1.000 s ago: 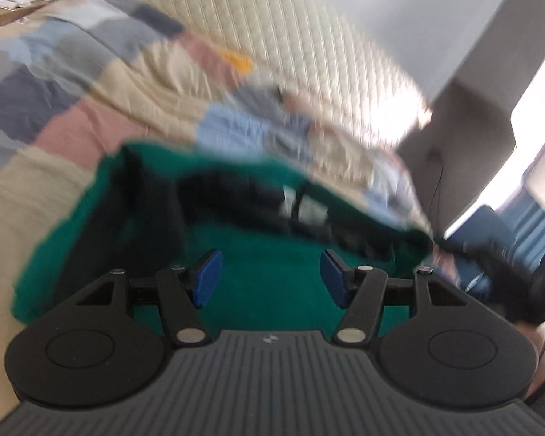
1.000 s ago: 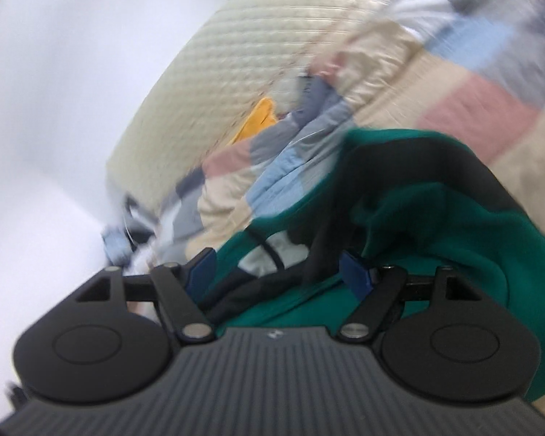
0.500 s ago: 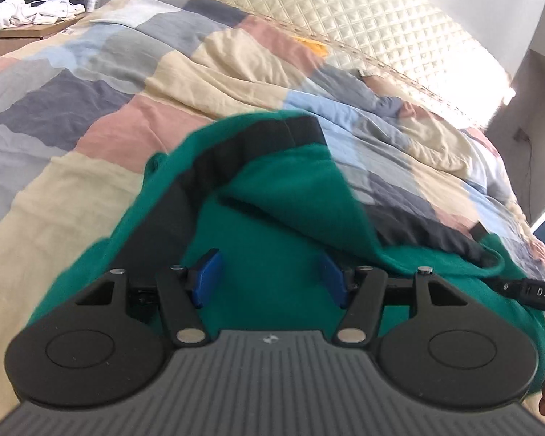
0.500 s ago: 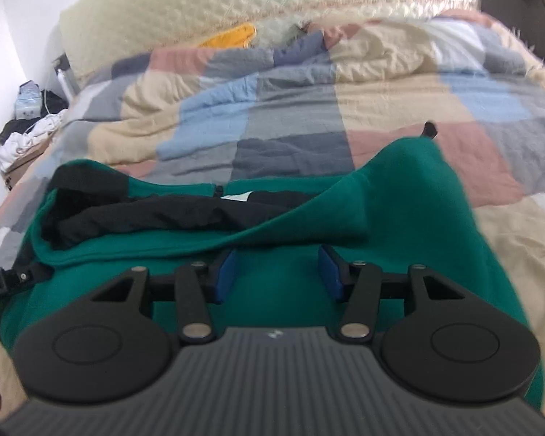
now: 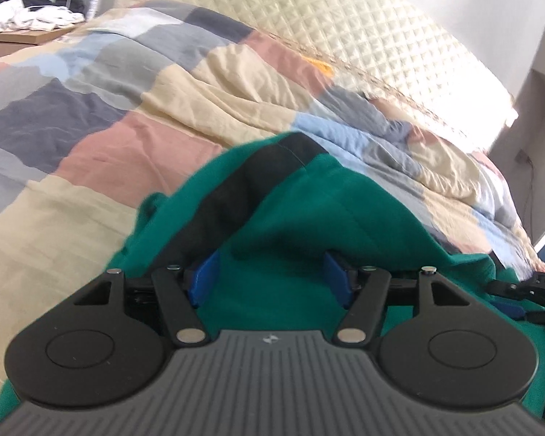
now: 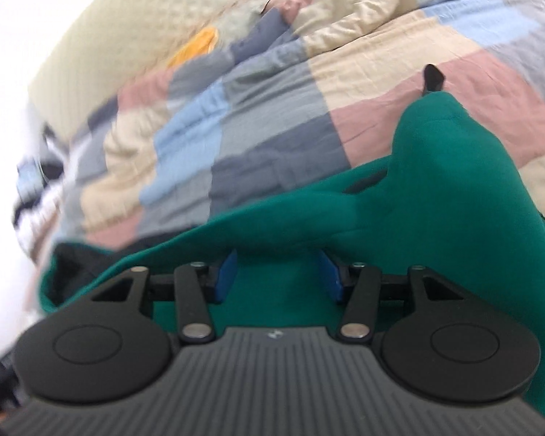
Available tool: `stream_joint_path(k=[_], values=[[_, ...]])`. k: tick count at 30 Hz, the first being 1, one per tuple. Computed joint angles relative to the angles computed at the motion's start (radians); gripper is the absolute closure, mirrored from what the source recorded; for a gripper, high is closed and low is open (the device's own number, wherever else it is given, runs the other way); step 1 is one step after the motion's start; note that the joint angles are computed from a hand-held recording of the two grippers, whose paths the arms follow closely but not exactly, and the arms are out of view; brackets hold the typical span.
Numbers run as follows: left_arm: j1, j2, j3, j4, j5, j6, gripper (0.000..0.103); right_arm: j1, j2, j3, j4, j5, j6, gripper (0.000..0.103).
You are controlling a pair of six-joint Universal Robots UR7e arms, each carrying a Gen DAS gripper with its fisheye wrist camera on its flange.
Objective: Fold large clothes
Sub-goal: 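Lay the lifted hoodie over the folded part and open both grippers, then press both open grippers onto the folded hoodie to flatten it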
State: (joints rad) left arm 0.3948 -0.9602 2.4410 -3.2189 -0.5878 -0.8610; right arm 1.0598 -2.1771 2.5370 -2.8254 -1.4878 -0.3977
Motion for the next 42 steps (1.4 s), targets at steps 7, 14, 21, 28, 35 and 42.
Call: stream_joint_path(k=[7,14,21,28,35,42], values=[[-0.032,-0.044,0.004,0.141,0.038,-0.065,0.036,0.104,0.0,0.036,-0.097,-0.137,-0.091,0.049],[-0.077,-0.023,0.024,-0.035,-0.071,0.071,0.035,0.108,-0.096,0.056,0.079,-0.023,-0.191,0.049],[-0.105,0.052,-0.005,-0.062,-0.096,0.16,0.03,0.281,-0.031,0.086,0.0,-0.2,-0.217,0.049],[-0.072,0.074,-0.046,0.078,-0.09,0.07,0.03,0.288,0.041,0.115,-0.084,-0.258,-0.25,0.049],[-0.066,0.026,-0.063,0.17,-0.119,0.088,0.03,0.28,0.04,0.121,-0.085,-0.257,-0.251,0.049],[0.039,-0.008,-0.223,0.362,-0.241,0.207,0.03,0.291,0.047,0.113,-0.076,-0.264,-0.236,0.048]])
